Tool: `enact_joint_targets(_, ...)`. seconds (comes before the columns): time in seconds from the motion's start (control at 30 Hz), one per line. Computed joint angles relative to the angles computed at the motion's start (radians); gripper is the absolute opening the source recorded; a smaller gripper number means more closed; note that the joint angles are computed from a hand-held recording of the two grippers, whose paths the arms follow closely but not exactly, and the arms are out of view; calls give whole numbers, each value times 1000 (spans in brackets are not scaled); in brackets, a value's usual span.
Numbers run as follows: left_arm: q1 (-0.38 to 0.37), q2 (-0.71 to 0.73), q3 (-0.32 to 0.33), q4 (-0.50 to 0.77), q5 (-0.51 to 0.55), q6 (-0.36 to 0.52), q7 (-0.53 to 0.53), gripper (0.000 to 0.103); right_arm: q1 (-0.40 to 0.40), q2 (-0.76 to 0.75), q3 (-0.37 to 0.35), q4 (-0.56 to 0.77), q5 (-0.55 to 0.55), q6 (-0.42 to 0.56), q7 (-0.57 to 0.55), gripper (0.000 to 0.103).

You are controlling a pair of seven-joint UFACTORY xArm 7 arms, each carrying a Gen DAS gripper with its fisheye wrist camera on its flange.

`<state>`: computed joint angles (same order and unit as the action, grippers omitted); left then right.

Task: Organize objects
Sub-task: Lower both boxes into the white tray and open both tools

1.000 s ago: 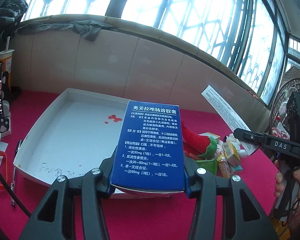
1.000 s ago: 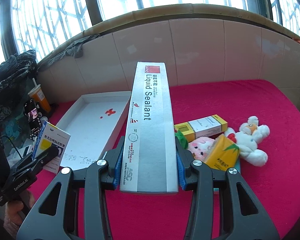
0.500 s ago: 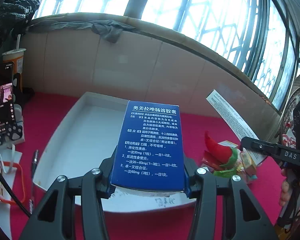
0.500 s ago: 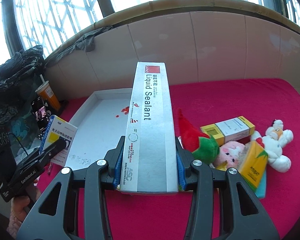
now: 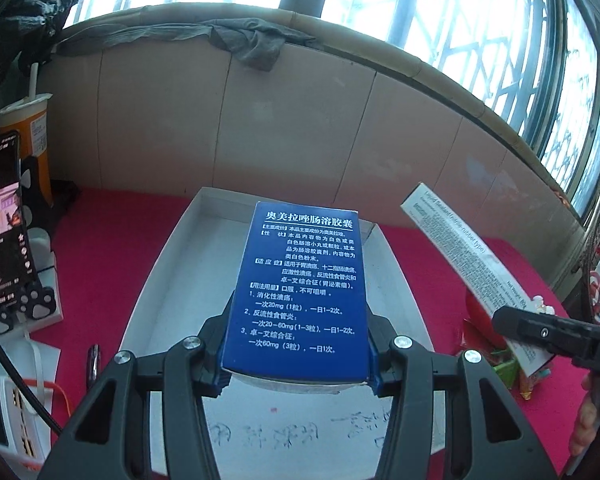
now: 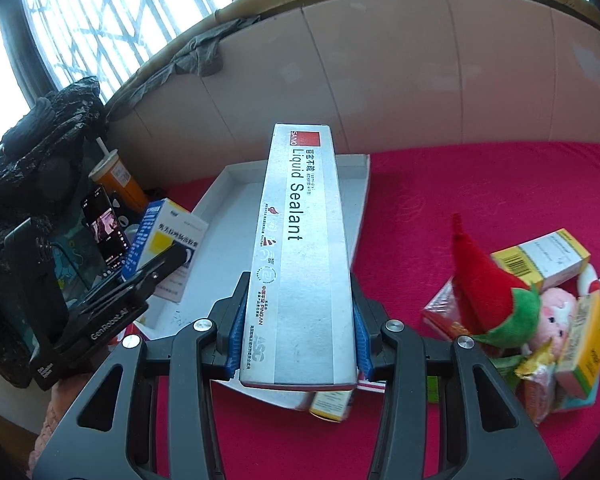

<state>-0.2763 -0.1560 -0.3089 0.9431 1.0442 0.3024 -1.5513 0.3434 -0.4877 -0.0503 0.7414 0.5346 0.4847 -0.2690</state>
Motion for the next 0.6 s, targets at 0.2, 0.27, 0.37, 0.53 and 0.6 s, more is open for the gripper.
enact_joint_targets(0.2, 5, 35, 32, 12, -35, -28, 18, 50, -2, 95, 50, 54, -28, -15, 52, 42)
enact_joint_targets(0.27, 5, 44, 39, 9, -48, -37, 22, 50, -8, 129, 68, 73, -47, -21, 73, 42)
enact_joint_targets(0.37, 2, 55, 46, 10, -61, -40, 30, 51, -18, 180, 97, 100, -83, -37, 116, 42)
enact_joint_targets(0.53, -12, 84, 58, 33, -64, -18, 25, 52, -21, 255, 122, 142, -117, -79, 161, 43)
enact_joint_targets(0.6, -16, 89, 69, 37, -64, -26, 10, 52, -16, 283, 124, 163, -115, -82, 155, 43)
